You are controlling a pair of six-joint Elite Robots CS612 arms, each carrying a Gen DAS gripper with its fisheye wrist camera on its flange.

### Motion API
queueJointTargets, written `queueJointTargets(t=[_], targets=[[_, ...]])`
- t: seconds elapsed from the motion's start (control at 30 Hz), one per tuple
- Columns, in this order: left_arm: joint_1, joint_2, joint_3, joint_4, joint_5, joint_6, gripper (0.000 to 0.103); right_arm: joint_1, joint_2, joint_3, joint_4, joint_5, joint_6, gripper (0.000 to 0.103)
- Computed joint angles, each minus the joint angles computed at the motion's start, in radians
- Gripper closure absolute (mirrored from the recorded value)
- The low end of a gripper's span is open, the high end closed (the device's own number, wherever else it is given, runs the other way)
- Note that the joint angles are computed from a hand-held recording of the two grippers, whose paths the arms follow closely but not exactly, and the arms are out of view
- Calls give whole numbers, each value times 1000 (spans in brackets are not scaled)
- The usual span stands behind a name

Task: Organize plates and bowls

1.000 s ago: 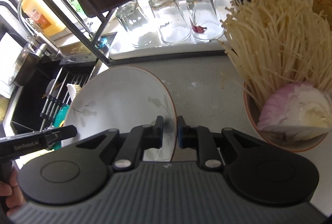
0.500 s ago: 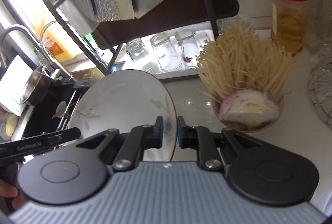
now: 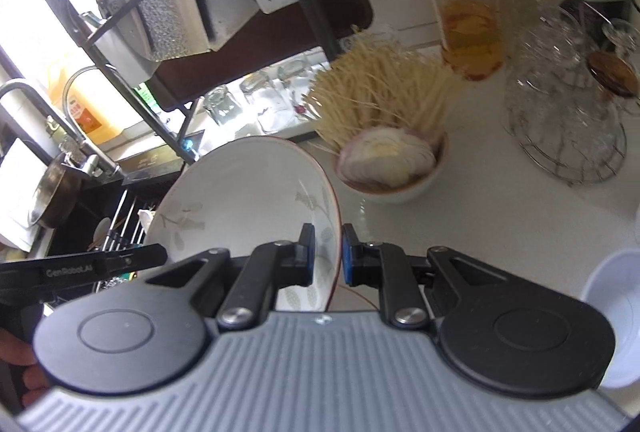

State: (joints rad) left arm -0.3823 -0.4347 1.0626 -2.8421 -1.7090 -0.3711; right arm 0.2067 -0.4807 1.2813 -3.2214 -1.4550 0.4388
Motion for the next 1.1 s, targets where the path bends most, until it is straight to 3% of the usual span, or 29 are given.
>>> queueJointTargets(t=[0.2,0.5,0.87,1.1], targets=[[-3,15,-21,71,-77,41,94,2,-16,40,19,-63,-1,87],[10,39,-55,181,-142,64,94,8,-21,75,46,-53,15,86],[10,35,-41,252,-156,130,94,15,-23,95,92,-44,42,86],[2,37,-46,290,-126,171,94,21,-16,83,125,-65,27,86]])
